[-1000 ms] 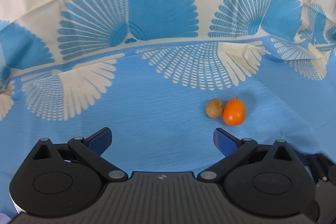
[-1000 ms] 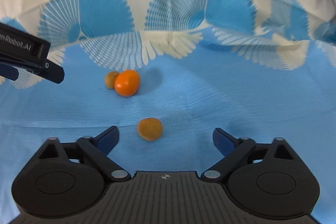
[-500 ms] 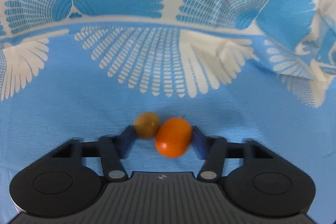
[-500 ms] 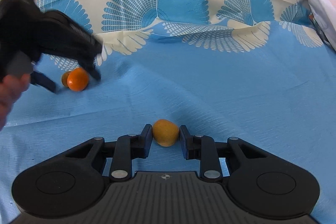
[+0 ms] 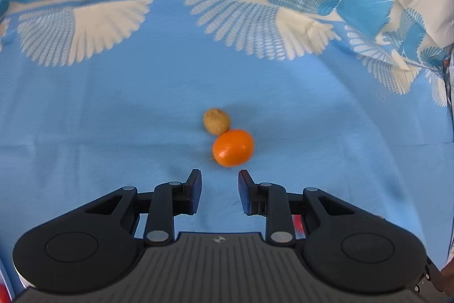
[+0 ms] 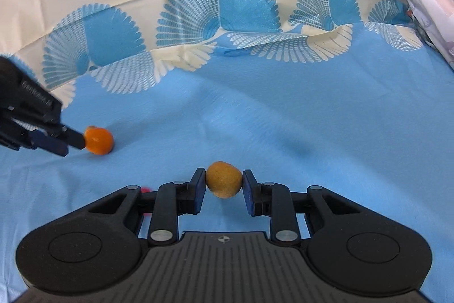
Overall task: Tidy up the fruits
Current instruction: 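Lift and carry the orange and pear toward the plate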
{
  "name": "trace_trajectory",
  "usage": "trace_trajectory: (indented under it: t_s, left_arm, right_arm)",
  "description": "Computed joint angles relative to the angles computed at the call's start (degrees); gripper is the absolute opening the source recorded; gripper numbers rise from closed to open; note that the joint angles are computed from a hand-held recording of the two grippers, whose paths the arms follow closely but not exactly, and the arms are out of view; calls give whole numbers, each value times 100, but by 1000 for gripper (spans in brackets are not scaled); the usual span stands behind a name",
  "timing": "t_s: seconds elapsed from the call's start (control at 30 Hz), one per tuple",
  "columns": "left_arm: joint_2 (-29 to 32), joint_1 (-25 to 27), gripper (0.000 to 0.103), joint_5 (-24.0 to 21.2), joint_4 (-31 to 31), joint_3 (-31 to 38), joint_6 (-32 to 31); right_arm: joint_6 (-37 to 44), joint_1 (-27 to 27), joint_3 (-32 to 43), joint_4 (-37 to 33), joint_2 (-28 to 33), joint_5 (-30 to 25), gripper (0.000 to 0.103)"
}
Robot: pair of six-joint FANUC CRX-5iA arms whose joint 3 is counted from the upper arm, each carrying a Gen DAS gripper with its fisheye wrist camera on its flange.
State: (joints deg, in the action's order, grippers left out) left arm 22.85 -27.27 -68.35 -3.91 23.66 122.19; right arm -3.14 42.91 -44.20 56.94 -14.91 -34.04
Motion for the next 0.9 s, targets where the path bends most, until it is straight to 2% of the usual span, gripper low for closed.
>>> trace_trajectory:
  t_s: [0.1,0.17,0.23,0.37,0.47,0.6,0.7,0.77,0.83,0.9]
  left_arm:
    - [-218,128,38,283,194,-352,-40]
    - [-195,159,59,311,169,-323,-48]
    - [-125,232,69,375,304,-304,-115]
    - [243,304,79,464,574,31,-159]
    - [622,216,79,357,614,483,-152]
    - [991,12,78,-79,130,1099,185]
    - [955,-53,60,-241,-118,1097,221]
    - [896,-27,40,-269,-146,973,223]
    - [760,78,40,-14,65,633,149]
    - [702,61,40,-27,-9,591,167]
  right_arm:
    - [-67,222,-14,-162,-109,-303,29]
    - [-181,313,-59,-114,-166,-455,29]
    - [-225,335,-82,-151,-193,-515,29]
    - [-208,250,-96,-241,-152,-506,29]
    - [-235,125,-126,-237,-97,-426,29]
    - [-257,-22,-172,-310,-50,-324,29]
    - [-279,-102,-232,-330,-67,-227,29]
    - [-311,-138,-280,-312,-87,-162,29]
    - [-365,-141,-308,-240,-84,-156,29]
    - [-365,-112,-305,-193,-64,-202,29]
